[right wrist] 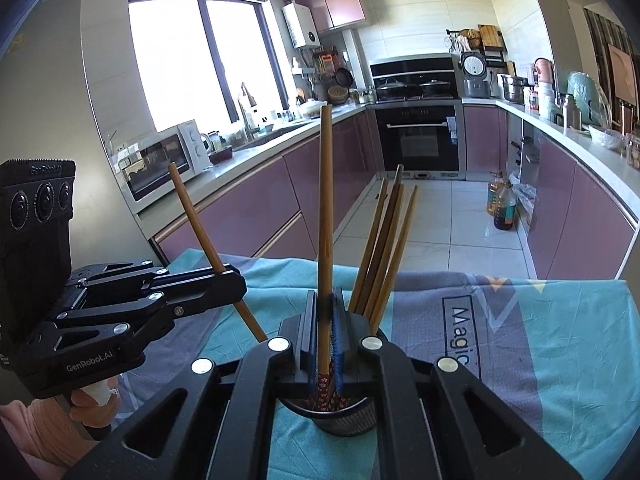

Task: Organize utensils
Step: 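Lower the left tool's chopstick into the mesh cup while the right tool lowers its own, then open both tools to release the chopsticks into the cup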

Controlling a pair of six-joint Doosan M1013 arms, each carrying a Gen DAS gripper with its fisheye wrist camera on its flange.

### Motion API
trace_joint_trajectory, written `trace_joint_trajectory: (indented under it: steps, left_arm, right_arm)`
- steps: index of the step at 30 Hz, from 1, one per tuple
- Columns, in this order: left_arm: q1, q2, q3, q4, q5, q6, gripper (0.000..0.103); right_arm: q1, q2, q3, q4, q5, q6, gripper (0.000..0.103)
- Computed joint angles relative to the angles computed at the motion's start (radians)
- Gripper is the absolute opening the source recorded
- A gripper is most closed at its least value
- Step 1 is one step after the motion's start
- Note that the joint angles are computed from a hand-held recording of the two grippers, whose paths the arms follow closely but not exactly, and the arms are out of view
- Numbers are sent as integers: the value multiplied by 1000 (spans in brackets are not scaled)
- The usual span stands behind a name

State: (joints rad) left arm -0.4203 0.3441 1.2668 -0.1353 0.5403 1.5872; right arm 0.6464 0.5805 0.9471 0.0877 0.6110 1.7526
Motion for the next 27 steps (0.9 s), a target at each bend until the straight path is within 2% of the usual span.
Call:
trace_joint_trajectory:
  steps: [10,22,27]
  left_arm:
    - [20,47,-61,-44,86,24,7]
    - [33,92,-111,-44,126,8,8]
    - [39,84,-97,-66,130,15,8]
  right_arm:
    - [-6,26,-31,4,43,25,6]
    - [-11,47,-58,-24,59,80,8]
    - [-14,52,-60,-4,65,73,9]
